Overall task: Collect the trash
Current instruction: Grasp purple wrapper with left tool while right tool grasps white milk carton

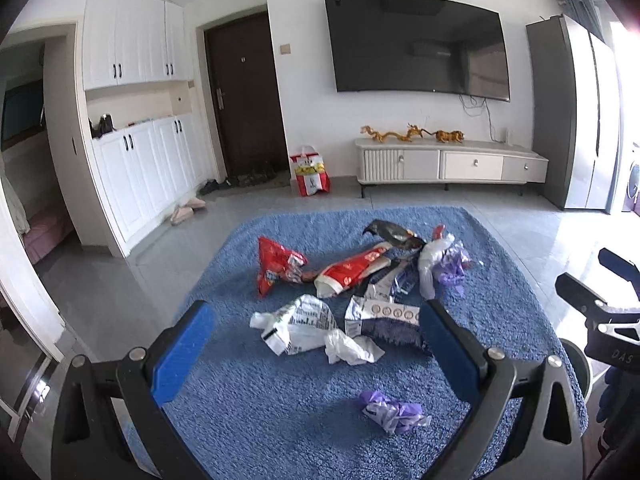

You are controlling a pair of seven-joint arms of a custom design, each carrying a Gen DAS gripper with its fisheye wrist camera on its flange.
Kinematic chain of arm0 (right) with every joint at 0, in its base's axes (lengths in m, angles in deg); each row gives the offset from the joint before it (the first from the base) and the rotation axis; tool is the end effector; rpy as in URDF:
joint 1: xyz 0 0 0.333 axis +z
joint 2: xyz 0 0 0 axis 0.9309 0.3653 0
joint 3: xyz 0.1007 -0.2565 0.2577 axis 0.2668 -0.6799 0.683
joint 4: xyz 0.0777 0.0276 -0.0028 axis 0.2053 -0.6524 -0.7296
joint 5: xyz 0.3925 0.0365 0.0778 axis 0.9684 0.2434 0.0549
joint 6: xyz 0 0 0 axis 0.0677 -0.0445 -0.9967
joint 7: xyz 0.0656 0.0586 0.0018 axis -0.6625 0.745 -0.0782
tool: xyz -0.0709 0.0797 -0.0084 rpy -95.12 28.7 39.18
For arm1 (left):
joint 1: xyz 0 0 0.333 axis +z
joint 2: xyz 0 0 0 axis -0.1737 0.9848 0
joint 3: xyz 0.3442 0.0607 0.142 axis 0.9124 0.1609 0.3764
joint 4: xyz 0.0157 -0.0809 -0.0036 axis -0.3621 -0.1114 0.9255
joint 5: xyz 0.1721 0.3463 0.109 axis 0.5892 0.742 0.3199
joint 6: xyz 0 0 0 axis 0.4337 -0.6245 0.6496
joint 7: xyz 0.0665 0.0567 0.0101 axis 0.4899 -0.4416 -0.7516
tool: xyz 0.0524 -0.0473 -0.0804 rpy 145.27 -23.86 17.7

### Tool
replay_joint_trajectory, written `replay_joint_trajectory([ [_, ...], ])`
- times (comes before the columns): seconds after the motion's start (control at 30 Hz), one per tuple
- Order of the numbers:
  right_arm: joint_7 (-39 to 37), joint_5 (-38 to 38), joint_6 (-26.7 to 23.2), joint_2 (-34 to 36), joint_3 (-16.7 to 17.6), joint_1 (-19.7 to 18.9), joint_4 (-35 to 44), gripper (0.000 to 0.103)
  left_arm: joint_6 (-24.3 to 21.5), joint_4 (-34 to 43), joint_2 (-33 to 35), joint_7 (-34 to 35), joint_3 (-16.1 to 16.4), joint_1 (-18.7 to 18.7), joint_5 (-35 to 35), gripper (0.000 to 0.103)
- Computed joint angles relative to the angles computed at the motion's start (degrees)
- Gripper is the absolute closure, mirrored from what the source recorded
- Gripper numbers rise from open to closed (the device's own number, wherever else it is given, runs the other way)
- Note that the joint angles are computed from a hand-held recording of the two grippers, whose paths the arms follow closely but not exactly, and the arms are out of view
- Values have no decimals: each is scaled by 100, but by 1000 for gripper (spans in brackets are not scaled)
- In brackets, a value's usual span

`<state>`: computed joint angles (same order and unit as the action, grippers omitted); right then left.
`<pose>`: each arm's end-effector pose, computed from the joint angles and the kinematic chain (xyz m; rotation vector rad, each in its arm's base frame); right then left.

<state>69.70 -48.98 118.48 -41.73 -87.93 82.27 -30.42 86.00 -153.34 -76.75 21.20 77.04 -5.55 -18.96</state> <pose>0.6171 0.1584 0.6167 -1.6823 1.3425 -0.8109 0.5539 -0.0947 0.6891 -1.5926 1.5036 -0.7505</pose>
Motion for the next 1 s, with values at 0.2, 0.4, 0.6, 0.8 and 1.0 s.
replay_joint_trajectory([
  [0.2, -1649, 1597, -212, 120, 866, -576, 118, 0, 394, -426, -47, 1704, 482, -417, -1861, 0],
  [0.4, -2860, 2799, -541, 286, 1135, -728, 335, 0, 161, -766, -35, 4070, 886, -1035, -4210, 1],
  [0.6, -3569, 3325, -1116, 584, 1131, -673, 754, 4, -645, -372, 435, 4898, 718, -973, -5464, 4],
  [0.8, -4325, 3768, -2066, 1022, 1186, -673, 1462, 16, -1062, 35, 861, 4929, 455, -719, -5525, 25],
  [1.0, -4855, 3798, -3118, 1614, 1161, -519, 2450, 19, -1268, 147, 1058, 5473, 316, -622, -5934, 53],
])
